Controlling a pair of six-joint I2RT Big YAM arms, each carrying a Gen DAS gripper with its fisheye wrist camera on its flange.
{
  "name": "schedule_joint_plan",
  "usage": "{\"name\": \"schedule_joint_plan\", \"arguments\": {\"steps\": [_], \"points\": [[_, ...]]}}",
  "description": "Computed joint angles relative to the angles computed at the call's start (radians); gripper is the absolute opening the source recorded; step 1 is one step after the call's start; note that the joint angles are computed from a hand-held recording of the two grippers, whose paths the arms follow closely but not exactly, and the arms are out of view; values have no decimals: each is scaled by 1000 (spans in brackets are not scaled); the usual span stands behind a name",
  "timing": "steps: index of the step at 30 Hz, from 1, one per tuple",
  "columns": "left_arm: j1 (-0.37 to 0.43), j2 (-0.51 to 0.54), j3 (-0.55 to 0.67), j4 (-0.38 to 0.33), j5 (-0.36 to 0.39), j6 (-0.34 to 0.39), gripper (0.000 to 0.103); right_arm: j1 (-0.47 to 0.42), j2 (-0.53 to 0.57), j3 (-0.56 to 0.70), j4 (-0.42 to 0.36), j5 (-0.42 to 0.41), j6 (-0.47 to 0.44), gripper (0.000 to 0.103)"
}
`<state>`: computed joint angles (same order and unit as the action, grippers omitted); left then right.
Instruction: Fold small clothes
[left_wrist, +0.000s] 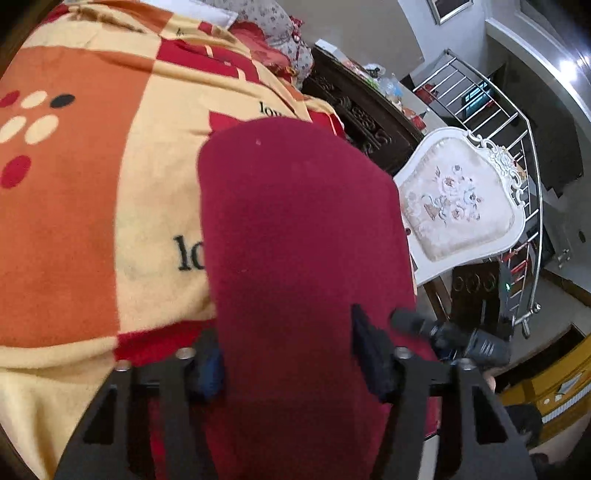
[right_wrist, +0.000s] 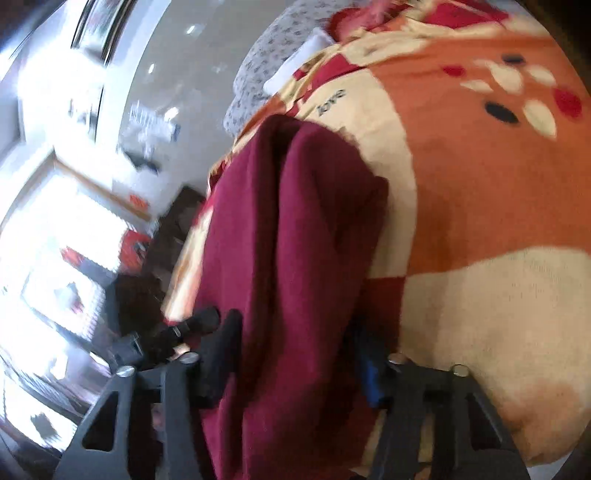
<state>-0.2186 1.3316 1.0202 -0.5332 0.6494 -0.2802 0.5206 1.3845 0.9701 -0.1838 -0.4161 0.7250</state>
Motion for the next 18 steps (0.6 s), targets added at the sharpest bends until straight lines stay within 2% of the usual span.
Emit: {"name": "schedule_joint_plan", "arguments": {"steps": [2,4,5,8,11,14,18], "points": [[-4,2,-5,2,-26,6,41,31,14,48,-98,62,-137,55],[-1,1,-13,22,-24,-19,34,26,23,49,-83,48,-117,55],[0,-10,-13,24,-29,-23,30,25,29,57,-82,43,-99,45],[5,-39,3,14,-35,-14,28,45,10,81,-110,77,-112,36],[34,-62,33,17,-39,-6,28,60,-2,140,-153,103,-143,36],[80,-63,91,7,-54,23,28,56,30,217,-171,79,-152,36],[137,-17,193,-39,-104,73,28,47,155,376,-160,18,-126,36]]}}
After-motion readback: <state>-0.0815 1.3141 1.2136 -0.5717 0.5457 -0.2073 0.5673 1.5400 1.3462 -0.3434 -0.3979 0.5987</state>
